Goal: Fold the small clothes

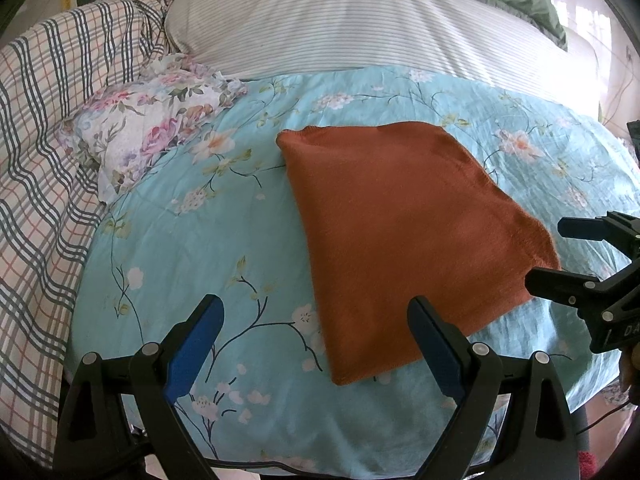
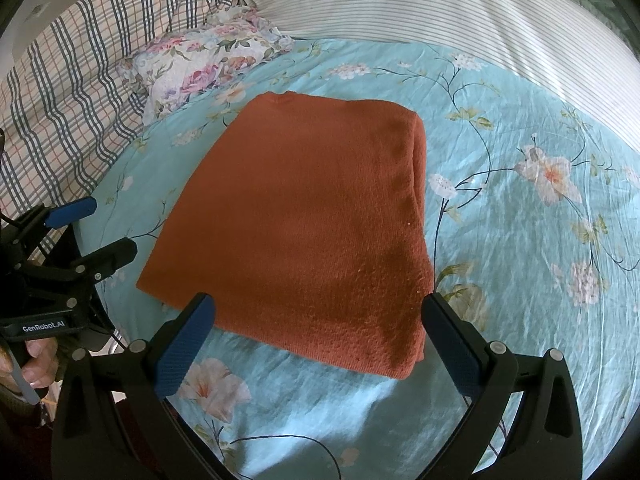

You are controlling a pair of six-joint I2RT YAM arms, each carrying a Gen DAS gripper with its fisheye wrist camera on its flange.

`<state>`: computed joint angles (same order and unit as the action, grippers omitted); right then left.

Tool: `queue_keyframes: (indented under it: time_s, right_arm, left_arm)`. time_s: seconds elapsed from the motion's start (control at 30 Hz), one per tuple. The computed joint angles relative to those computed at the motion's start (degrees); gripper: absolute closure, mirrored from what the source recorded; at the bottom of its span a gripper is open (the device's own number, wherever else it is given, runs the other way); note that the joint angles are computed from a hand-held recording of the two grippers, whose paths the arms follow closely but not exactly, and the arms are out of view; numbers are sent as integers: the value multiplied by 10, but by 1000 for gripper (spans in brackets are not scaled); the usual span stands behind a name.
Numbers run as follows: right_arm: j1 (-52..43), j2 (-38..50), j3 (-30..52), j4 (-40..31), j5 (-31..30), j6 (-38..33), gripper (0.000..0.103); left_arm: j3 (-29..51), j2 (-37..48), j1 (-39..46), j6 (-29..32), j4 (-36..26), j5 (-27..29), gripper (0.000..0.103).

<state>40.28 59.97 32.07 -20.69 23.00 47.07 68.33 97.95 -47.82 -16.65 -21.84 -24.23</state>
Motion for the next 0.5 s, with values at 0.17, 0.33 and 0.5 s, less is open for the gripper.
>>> queue_keyframes:
  time_s: [0.17, 0.33, 0.5]
  right_arm:
    - [-3, -3, -1, 1, -3, -4, 1]
    - [-4, -5, -3, 1, -4, -5, 1]
    - [-5, -7, -4, 0, -4, -6, 1]
  left_arm:
    - [1, 0, 0, 0, 0, -1, 9]
    - [0, 0, 0, 0, 1, -1, 9]
    - [0, 0, -1, -1, 0, -1, 9]
